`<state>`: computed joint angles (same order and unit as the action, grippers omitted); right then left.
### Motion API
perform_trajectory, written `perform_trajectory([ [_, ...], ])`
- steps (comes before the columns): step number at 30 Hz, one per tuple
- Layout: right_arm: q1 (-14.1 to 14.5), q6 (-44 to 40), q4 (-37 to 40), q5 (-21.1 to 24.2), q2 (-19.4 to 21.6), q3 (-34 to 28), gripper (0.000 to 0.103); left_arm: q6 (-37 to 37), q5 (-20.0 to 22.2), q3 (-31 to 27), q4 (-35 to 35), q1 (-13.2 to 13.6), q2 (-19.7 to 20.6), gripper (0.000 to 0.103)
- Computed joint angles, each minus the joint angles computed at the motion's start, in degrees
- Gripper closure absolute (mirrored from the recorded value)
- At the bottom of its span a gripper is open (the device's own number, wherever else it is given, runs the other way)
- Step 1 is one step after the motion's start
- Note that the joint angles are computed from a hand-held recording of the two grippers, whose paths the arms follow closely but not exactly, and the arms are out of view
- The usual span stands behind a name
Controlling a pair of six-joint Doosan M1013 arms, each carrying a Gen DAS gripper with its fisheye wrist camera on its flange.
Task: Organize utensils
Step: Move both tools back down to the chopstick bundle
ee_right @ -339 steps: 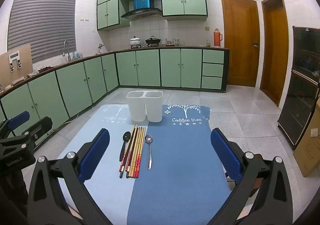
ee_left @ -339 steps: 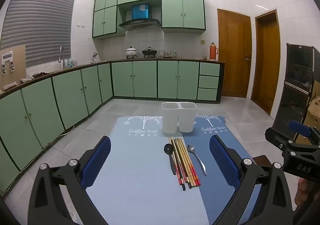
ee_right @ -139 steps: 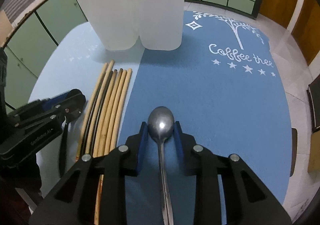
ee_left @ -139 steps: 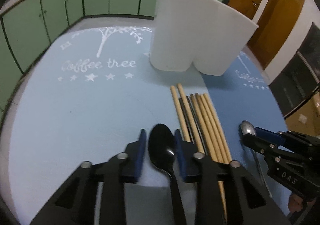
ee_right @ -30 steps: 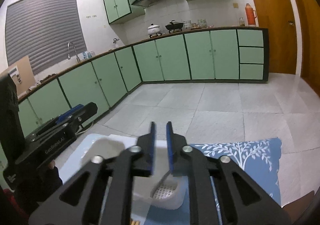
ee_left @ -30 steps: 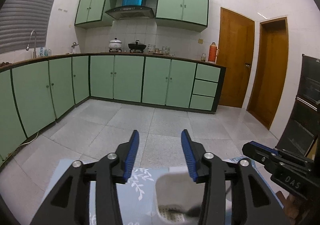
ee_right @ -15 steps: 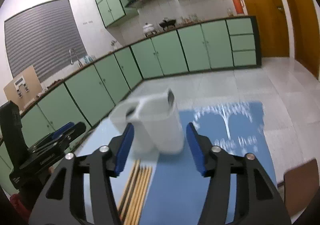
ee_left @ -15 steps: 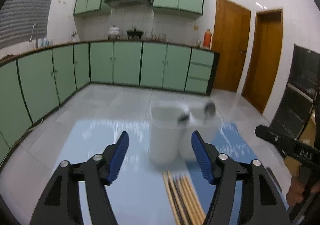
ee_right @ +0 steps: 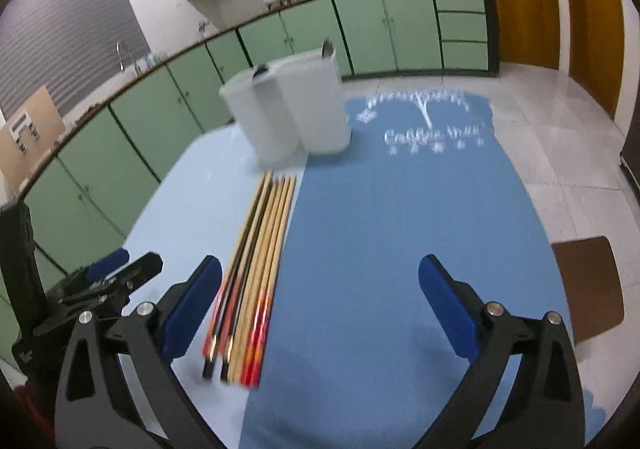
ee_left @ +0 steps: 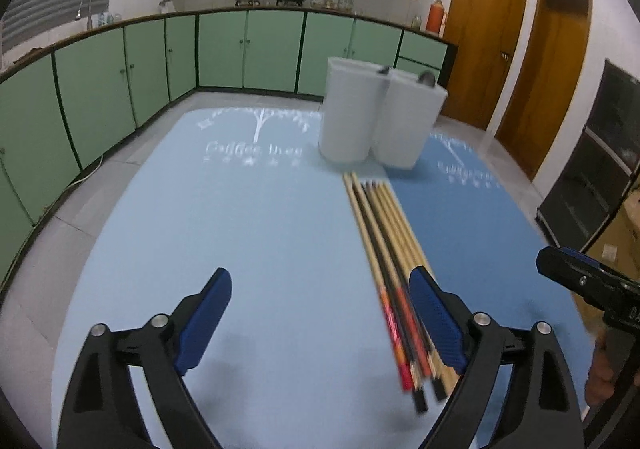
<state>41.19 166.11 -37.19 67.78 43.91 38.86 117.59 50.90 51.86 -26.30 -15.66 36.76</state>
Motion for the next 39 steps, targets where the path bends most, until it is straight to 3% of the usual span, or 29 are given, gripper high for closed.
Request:
perform_trajectory([
  [10, 1.6, -3.1, 3.3, 4.2, 1.6, -1.0, 0.008, 0.4, 1.5, 4.1, 3.8, 0.1, -1.9, 0.015],
  [16, 1.8, -5.3, 5.7, 6.8, 3.3, -2.8, 0.021, 0.4, 2.7, 5.3, 5.5, -0.1, -2.2, 0.015],
  [23, 2.4, -8.0, 4.7, 9.1, 5.0, -5.5, 0.021, 0.4, 3.7, 6.1, 6.7, 0.0, -2.5, 0.015],
  [34, 2.5, -10.3, 1.4, 16.3, 8.5, -11.6, 0.023, 0.7, 4.1, 6.2, 7.3, -0.1, -2.5, 0.015],
  [39, 2.5, -8.3, 2.0, 13.4, 6.3, -7.6, 0.028, 1.2, 4.2, 6.3, 6.9, -0.2, -2.6, 0.015],
])
